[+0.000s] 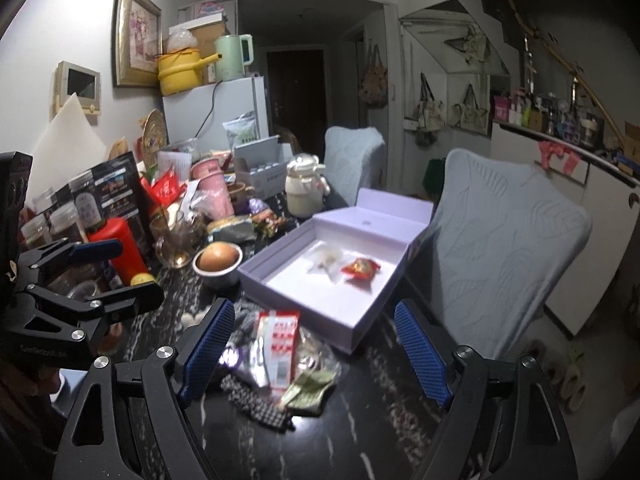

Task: Organize soft objects
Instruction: 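Withdraw both tools from the box back over the table items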

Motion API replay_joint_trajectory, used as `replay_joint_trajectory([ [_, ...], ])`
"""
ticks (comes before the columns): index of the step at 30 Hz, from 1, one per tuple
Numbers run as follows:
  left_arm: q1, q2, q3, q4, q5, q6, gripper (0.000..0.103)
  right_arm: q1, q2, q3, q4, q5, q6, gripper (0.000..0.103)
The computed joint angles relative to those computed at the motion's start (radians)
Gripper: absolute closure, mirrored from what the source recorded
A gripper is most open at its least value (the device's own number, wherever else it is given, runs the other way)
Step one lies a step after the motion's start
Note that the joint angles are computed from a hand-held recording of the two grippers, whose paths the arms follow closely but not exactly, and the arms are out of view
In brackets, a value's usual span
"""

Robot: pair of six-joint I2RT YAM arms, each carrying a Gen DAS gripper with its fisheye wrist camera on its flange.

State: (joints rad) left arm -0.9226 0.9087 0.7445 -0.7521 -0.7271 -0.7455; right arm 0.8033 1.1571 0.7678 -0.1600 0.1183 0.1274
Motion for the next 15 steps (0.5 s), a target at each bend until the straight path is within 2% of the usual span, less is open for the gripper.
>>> replay_joint_trajectory([
  [10, -0.045, -0.036, -0.145, 0.021, 0.052, -0.082, 0.004, 0.082, 0.015, -0.133, 0.069, 0.025, 0.061, 0.02],
  [15, -0.03, -0.042, -0.221, 0.063, 0.117, -0.1, 0.004, 0.114, 0.076, -0.186, 0.121, 0.033, 0.105, 0.02],
])
